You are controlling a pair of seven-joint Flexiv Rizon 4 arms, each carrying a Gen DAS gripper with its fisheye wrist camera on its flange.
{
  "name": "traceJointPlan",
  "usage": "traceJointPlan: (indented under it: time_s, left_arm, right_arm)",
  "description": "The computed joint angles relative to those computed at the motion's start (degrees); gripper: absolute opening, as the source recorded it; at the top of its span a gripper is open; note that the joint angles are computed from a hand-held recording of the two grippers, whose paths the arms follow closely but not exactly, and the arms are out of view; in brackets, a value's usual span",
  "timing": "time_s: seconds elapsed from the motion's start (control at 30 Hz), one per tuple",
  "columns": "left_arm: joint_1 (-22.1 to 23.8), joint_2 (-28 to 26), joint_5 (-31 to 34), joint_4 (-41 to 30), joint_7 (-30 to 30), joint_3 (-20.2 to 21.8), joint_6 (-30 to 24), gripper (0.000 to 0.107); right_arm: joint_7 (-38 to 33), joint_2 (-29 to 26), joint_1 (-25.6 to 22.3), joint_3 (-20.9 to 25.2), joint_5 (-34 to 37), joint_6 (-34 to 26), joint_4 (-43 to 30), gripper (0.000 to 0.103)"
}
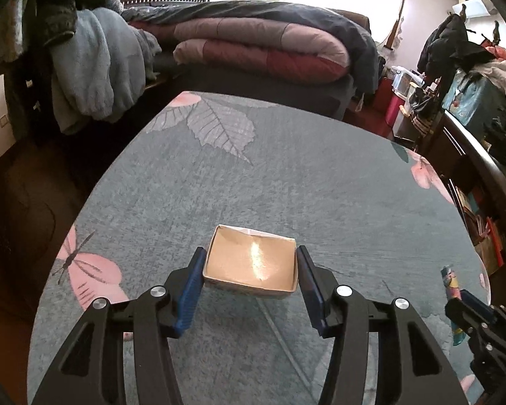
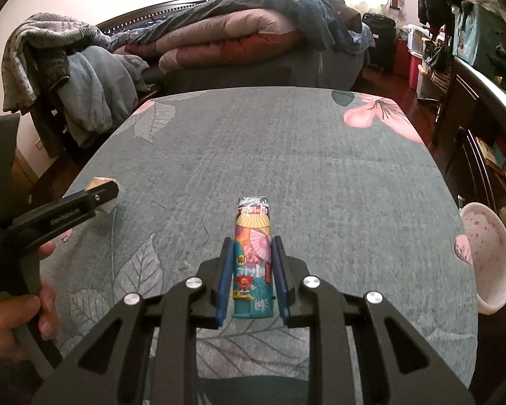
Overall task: Collect trash
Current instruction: 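Carry the box and lighter over the bin and open both tools to drop them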
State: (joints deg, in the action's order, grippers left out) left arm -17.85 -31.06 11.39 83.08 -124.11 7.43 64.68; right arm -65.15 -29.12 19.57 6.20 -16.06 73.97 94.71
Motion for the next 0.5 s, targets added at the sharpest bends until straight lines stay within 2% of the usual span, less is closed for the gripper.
traceJointPlan:
  time_s: [0.23, 0.5]
  left_arm:
    - [-2.2, 0.5, 1.9, -2.1, -0.5, -0.2, -0.9, 0.053]
    - [-4.7, -3.0, 1.5, -9.7, 3.9, -3.0, -2.0, 0.053]
  right_arm:
    - [0.1, 2.0, -1.4, 0.0, 1.1, 2.6, 2.8, 0.024]
    - [0.9, 5.2, -4.9, -0.9, 2.7, 6.6, 7.6, 0.024]
